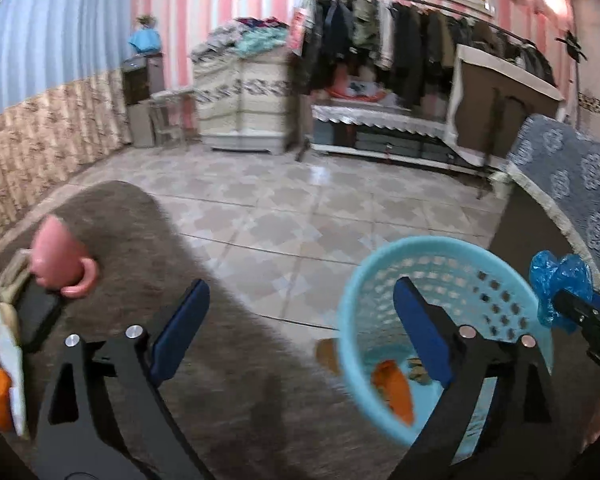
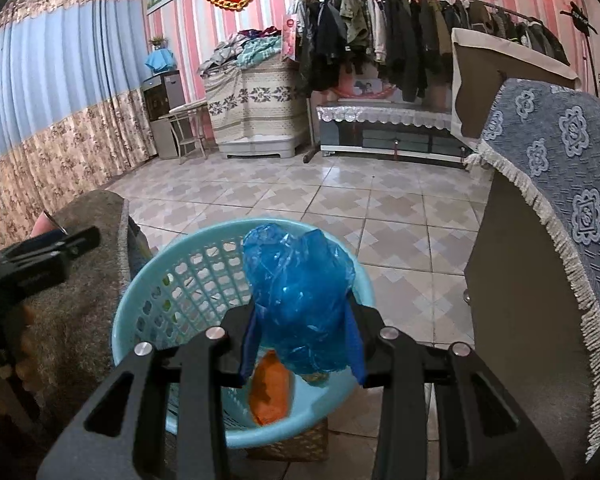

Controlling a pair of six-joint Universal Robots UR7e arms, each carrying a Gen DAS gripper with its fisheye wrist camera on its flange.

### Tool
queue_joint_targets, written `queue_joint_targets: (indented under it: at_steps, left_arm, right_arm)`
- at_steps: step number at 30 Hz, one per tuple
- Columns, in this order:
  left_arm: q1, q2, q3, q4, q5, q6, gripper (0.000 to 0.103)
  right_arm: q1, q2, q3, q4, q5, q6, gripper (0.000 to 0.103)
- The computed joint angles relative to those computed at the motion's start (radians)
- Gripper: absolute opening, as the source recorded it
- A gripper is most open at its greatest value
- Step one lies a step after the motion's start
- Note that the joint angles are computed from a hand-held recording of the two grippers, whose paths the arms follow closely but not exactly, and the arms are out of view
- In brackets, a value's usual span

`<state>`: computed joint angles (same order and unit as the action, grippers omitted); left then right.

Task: Collect trash
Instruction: 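Carry both items to the blue basket while the left tool opens, dropping the tan paper, then open the right tool over the blue basket to drop the blue plastic bag, then grasp the long printed snack packet on the rug with the left tool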

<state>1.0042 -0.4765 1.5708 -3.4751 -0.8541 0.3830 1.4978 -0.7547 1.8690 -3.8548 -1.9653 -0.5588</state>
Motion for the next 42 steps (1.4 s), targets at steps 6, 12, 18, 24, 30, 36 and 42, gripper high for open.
queue_joint_targets:
  at_steps: [6, 12, 18, 24, 30, 36, 42]
  left_arm:
    - [0.004, -0.058, 0.085, -0.124, 0.091, 0.042, 0.096]
    - [0.023, -0.14, 0.185, -0.183, 0.141, 0.022, 0.096]
    - [0.033, -0.213, 0.267, -0.227, 0.177, -0.002, 0.096]
    - [0.032, -0.287, 0.345, -0.293, 0.212, 0.004, 0.097]
    - [0.03, -0.367, 0.432, -0.362, 0.246, 0.011, 0.097]
    - [0.031, -0.446, 0.508, -0.453, 0.291, 0.053, 0.097]
    - [0.064, -0.534, 0.571, -0.499, 0.328, 0.066, 0.097]
  right_arm:
    - [0.018, 0.065, -0.077, 0.037, 0.002, 0.005, 0.037]
    - [0.034, 0.097, -0.123, 0.053, -0.018, 0.005, 0.058]
    - [0.06, 0.088, -0.113, 0.022, -0.032, 0.001, 0.08]
    - [0.104, 0.094, -0.105, -0.053, -0.074, -0.033, 0.094]
    - [0.148, 0.099, -0.084, -0.072, -0.088, -0.044, 0.095]
    - [0.191, 0.125, -0.072, -0.059, -0.078, -0.033, 0.096]
    - [0.234, 0.177, -0.077, -0.056, -0.073, -0.054, 0.096]
